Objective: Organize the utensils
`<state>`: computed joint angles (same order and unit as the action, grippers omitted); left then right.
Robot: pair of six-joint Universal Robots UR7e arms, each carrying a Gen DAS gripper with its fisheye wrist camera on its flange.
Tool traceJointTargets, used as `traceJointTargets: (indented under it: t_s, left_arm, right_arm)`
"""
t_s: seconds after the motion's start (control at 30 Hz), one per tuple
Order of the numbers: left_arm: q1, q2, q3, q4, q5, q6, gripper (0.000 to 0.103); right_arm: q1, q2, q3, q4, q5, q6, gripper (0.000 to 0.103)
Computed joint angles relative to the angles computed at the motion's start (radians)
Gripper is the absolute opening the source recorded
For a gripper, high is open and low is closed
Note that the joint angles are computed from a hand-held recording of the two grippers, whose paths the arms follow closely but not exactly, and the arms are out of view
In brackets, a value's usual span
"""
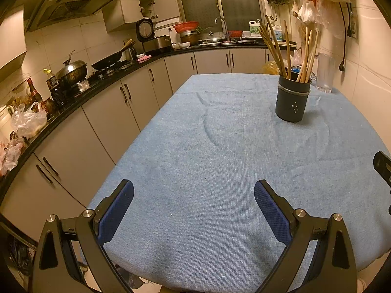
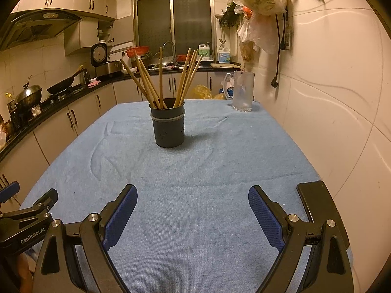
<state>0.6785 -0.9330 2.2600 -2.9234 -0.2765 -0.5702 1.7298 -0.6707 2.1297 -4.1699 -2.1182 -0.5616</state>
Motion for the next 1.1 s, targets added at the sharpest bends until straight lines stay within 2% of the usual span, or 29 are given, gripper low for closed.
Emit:
traceJointTargets:
  t_s: [0.5,0.83,0.93,1.0,1.1]
  left_arm:
    - [0.013,0.000,0.001,-0.017,-0.020,0.015,0.098]
    - [0.038,0.013,-0.026,-0.045,-0.032,0.064,0.098]
    - [0.052,0.018,-0.038,-0.068,-0.036,0.097,0.098]
    - [0.069,0.018,-0.052,-0.077,-0.044,0.116,0.098]
    - [0.108,0.024,-0.087,-0.090,-0.050,0.160,0.098]
  right_arm:
    - [-0.003,0.004,-0.010,0.035,-0.010,0.013,0.095]
    - [-0.001,0.017,-0.042,0.070,-0.018,0.018,0.095]
    - [-0.026,-0.016,-0.052,0.164,0.005,0.069,0.095]
    - [-0.044,-0.029,-0.083,0.221,-0.015,0.093,0.099]
    - [-0.097,-0.049,-0.162,0.365,-0.059,0.143,0.100]
